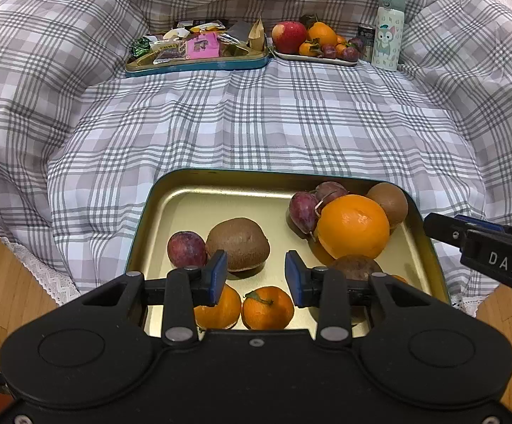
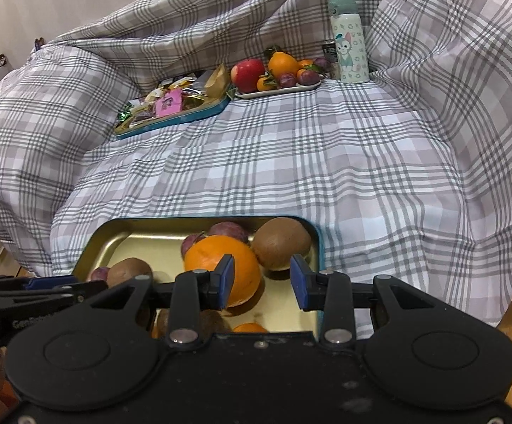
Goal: Organize fruits
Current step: 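Withdraw both open tools above the filled tray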
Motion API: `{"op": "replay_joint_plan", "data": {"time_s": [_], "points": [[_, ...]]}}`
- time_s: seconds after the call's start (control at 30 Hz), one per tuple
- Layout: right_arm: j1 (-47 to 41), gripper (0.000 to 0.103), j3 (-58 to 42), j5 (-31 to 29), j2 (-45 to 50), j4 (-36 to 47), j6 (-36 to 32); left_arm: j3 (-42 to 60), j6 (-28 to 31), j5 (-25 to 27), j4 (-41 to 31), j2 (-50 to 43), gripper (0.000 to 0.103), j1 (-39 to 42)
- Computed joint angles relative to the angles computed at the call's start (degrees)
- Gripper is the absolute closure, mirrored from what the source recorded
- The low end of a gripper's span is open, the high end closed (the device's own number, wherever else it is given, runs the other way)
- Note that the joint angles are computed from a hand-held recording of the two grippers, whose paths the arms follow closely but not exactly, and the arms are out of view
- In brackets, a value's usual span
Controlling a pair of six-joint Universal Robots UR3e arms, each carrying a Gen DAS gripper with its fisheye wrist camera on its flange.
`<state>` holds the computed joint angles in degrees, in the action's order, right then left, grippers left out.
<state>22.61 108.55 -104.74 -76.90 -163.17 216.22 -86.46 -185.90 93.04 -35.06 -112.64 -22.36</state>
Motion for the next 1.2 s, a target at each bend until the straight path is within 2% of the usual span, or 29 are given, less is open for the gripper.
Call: {"op": "replay_joint_plan", "data": {"time_s": [0.23, 0.7, 1.2], "points": [[1.61, 0.065, -0.74, -0.72, -0.02, -0.16, 0.54, -1.82, -0.59, -0.43, 0.96, 1.27, 0.058, 0.06], [1.86, 0.065, -1.19, 0.57, 0.44, 0.48, 0.99, -2.0, -1.38, 1.87, 1.58, 0.99, 0.058, -0.71], [1.97, 0.065, -2.17, 0.67, 1.03, 1.74, 0.8, -0.69, -1.6, 1.94, 0.06, 0.16, 0.058, -0.54]]}}
